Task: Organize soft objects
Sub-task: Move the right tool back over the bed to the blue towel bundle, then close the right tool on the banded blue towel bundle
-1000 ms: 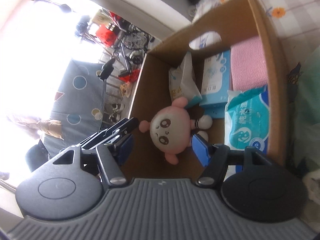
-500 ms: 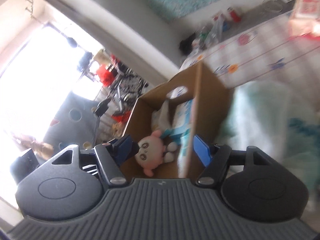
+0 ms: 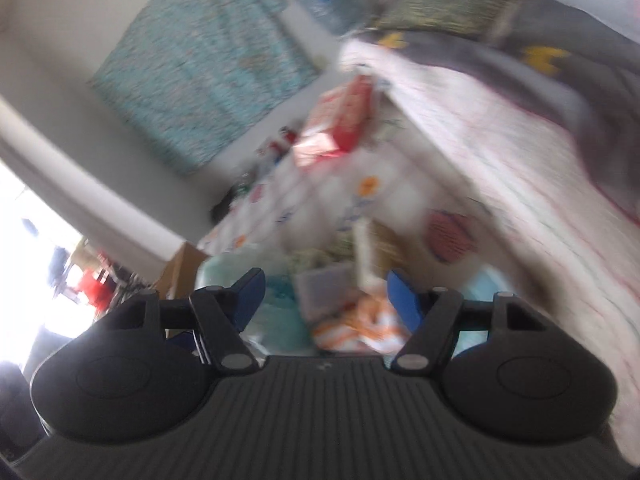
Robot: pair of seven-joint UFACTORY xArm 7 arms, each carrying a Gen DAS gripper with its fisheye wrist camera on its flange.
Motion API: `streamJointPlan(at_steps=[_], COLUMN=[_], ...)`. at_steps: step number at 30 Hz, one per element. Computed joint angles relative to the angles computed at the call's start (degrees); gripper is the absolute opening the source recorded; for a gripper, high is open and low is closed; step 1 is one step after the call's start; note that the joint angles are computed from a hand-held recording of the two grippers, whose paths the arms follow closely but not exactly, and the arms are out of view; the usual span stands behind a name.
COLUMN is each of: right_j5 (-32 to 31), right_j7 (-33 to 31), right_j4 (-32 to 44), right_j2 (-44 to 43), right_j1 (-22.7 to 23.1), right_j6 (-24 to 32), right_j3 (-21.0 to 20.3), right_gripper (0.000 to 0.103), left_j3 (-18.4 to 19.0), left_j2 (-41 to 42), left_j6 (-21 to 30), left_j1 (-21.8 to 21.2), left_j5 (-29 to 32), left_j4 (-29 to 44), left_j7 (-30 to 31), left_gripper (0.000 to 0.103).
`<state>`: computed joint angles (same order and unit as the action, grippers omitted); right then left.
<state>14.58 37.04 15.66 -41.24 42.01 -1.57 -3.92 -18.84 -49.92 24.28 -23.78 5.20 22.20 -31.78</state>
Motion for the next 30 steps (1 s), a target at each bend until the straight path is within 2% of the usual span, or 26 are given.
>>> streamJointPlan(at_steps=[3,6,8,11,15,18,23,25,29,30], right_j5=[1.0,0.4,0.2,0.0,-0.8,-2.9,-6.3,-8.1,-9.6,-10.1], right_j7=[3.1,6.4,8.3,8.7,7.4,7.2,9.7,9.9,11.3,11.4], right_j4=[-6.7,-11.9,-14.4,-16.9,-16.7,-14.5,-13.1,-11.9,-11.9,-12.2], right_j2=[-5.1,-11.2,-13.5,-12.4,-5.2,-0.2,3.4,4.5,4.8,4.1], right_j1=[-2.6,-5.4,-5.7,-3.2,3.5,8.3,10.9,12.0,12.4,12.1], right_j6=[0.1,2.4,3.3,1.4,-5.5,-9.4,-11.7,-11.7,-12.2,-11.8], right_j3=[2.5,5.4,5.4,1.0,-7.6,-13.5,-15.9,-18.4,-19.2,-19.5], right_gripper=[0.066,0.065,0.063,0.06,0.057,0.056,0.055,0.054,0.054,0.054], left_j3=[-2.0,-6.4,-8.8,-11.4,-10.7,-9.1,-3.8,-1.0,7.6,8.8], left_j2=[5.5,10.7,13.6,16.9,20.3,22.6,25.6,25.3,23.9,23.5], left_j6=[-3.4,-5.6,-7.0,-8.4,-9.4,-9.7,-9.6,-9.8,-10.7,-10.9], left_j1=[-2.0,-0.5,1.2,3.5,4.6,3.9,-1.1,-4.3,-14.6,-16.4], left_j5=[-1.0,1.2,3.8,7.7,11.4,12.0,8.8,5.8,-5.1,-7.3], left_j4=[0.1,1.0,1.5,2.3,3.5,4.3,4.7,4.0,2.2,1.8], left_j7=[-1.4,-4.5,-6.6,-9.6,-10.4,-10.8,-8.3,-6.0,2.7,4.8], left_gripper=[0.061,0.057,0.057,0.057,0.059,0.06,0.059,0.059,0.059,0.06])
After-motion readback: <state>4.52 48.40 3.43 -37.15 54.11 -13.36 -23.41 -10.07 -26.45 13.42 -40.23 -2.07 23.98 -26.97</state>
